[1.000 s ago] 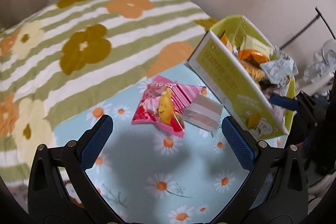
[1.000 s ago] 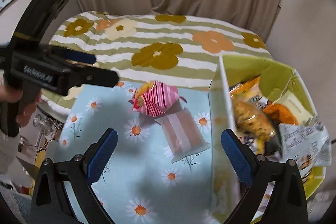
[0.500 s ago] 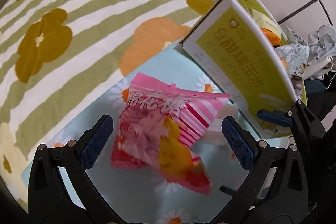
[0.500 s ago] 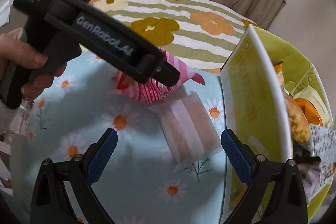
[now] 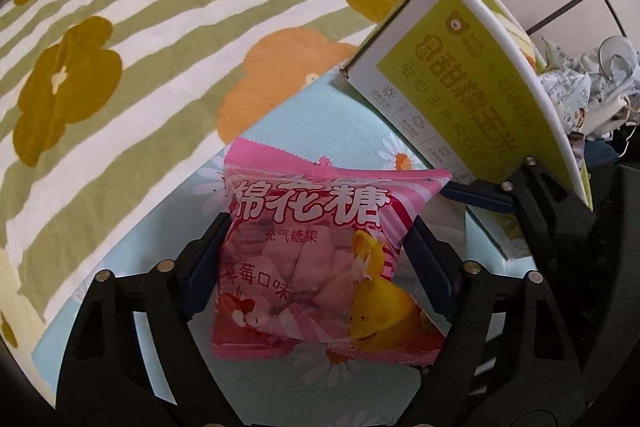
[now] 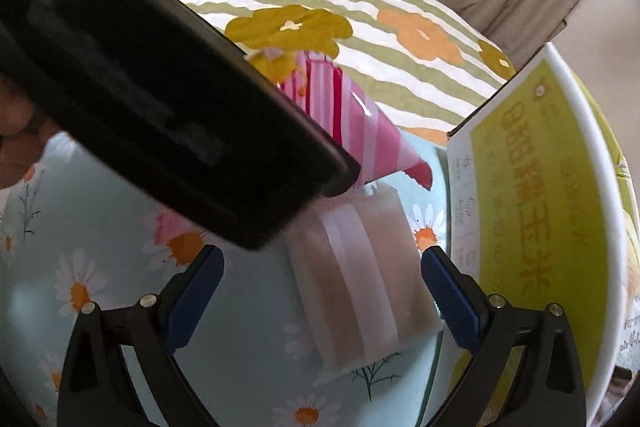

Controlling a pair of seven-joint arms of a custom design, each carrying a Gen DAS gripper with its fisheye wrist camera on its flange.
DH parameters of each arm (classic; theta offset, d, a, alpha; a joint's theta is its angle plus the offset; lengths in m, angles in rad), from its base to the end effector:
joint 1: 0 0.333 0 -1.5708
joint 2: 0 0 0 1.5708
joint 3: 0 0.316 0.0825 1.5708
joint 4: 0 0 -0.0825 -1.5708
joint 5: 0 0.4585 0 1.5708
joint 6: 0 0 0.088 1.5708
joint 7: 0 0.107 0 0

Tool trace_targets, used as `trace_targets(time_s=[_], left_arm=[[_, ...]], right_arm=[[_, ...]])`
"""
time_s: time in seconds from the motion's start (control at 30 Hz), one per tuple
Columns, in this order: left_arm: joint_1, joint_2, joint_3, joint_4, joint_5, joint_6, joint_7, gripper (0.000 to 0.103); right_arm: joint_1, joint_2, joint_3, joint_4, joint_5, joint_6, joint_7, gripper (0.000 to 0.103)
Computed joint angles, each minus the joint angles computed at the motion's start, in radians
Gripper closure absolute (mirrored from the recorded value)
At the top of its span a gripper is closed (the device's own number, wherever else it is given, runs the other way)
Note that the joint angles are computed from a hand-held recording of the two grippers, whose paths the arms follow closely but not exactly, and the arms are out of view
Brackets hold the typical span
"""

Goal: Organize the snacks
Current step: 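Grasp the pink marshmallow bag with left tool while right grasps pink-white box, then lift both items and carry them over the yellow-green box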

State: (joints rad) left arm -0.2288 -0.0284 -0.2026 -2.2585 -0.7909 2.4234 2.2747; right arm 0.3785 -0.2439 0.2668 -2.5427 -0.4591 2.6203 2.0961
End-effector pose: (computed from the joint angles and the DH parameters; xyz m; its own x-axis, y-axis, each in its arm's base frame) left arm 0.5384 -0.2511 0.3481 -0.5646 -0.7143 0.4135 -0.8205 0.4317 -0.3747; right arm 0.4089 0.3160 0.3356 0.4170 -0.8808 0.2242 -0.7947 -0.4731 -0.3803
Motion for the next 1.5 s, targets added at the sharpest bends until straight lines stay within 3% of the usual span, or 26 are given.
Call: trace_targets(time_s=[0.27,0.6,0.7,0.87,1.03,1.17,1.27,1.43,1.5], left_arm=[[0.011,-0.064,0.033,-0.053,-0.008,0.046,-0.021,0.023],[0.023,-0.156,0.092,-0.136,-0.039,0.072,-0.066,0.023],[0.017,-0.18,0.106,-0.159,-0.051,0.079,-0.072,0.023],[0.005,-0.213,0.126,-0.19,-0.073,0.088,-0.085,0.023],[-0.01,-0.235,0.131,-0.211,-0.066,0.101,-0.099,0.023],[-0.023,-0.256,0.133,-0.233,-0.044,0.109,-0.117,0.023],[-0.034,-0.268,0.137,-0.243,-0.029,0.113,-0.132,0.023],[-0.049,-0.295,0.142,-0.263,-0.001,0.125,-0.164,0.023],[-0.054,-0.309,0.142,-0.27,0.018,0.13,-0.188,0.023]], right_arm=[[-0.002,0.027,-0.029,0.013,0.04,0.018,-0.038,0.005],[0.015,0.087,-0.062,0.08,0.167,-0.036,-0.104,0.004],[0.03,0.077,-0.084,0.066,0.305,-0.016,-0.126,0.004],[0.077,0.015,-0.129,0.005,0.606,0.026,-0.275,0.004],[0.05,-0.032,-0.073,-0.027,0.553,0.007,-0.247,0.005],[0.039,-0.005,-0.066,-0.012,0.489,-0.032,-0.27,0.006],[0.049,-0.003,-0.078,-0.023,0.506,-0.023,-0.304,0.015],[0.027,-0.024,-0.055,-0.047,0.435,0.001,-0.275,0.042],[0.034,-0.034,-0.063,-0.057,0.455,0.009,-0.281,0.043]])
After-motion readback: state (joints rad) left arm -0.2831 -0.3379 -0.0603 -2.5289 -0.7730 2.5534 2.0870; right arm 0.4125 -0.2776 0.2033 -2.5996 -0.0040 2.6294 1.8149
